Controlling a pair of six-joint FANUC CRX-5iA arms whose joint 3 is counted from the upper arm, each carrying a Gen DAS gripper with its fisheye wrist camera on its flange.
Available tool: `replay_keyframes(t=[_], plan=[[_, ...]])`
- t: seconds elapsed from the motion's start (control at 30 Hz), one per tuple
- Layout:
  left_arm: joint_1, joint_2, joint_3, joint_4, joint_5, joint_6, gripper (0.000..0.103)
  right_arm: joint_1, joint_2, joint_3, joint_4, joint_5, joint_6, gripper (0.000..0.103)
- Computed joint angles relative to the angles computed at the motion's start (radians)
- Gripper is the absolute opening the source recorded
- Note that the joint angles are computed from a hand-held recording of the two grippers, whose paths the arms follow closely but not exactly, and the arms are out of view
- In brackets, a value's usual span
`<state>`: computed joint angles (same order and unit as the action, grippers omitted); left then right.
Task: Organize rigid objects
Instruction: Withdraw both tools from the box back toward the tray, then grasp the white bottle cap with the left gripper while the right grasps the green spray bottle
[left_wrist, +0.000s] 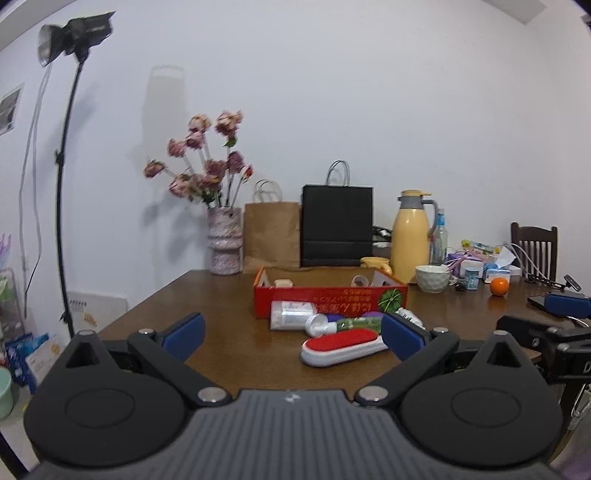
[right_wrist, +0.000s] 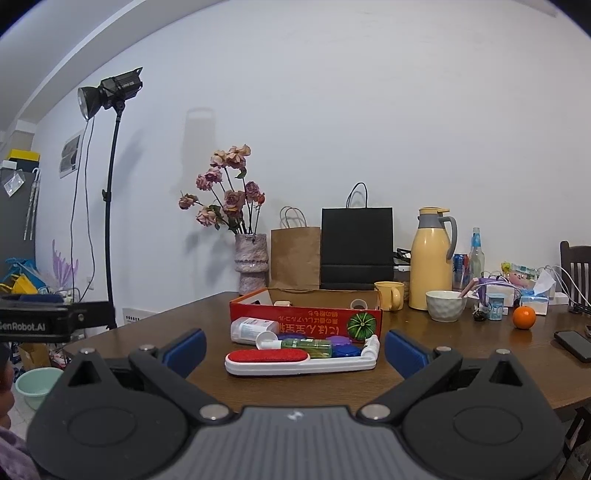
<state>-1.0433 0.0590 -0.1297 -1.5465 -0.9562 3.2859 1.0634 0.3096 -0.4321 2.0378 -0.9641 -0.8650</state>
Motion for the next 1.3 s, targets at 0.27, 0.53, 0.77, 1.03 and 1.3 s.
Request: replay_keyframes(t=[0.27,0.53,0.77,1.03,1.3], plan=[[0.113,0.112,0.097,0.011,0.131,-0.055,0.103,-0.082,0.047,0.075,-0.056,0.101,0.057,0.103],[0.286,0.215,0.225,0.175,0.35,-0.23,0.102,-0.198,0.118,0.183,-0.052,0.246,0.075,0.097],[0.475,0.383,0.45,0.64,0.5,-0.716,0.09,-0.261,0.189,0.322,-0.152,0.368,0.27,0.091],[0.555,0.591,0.703,0.925,0.394,-0.976,0.056,-0.309,0.301,0.504,-0.428,0.552,0.588,0.063],[0.569,0.645,0.75,0.98,0.388,-1.033,0.034,-0.305,0.434,0.715,-0.758,0.64,1.026,0.061]])
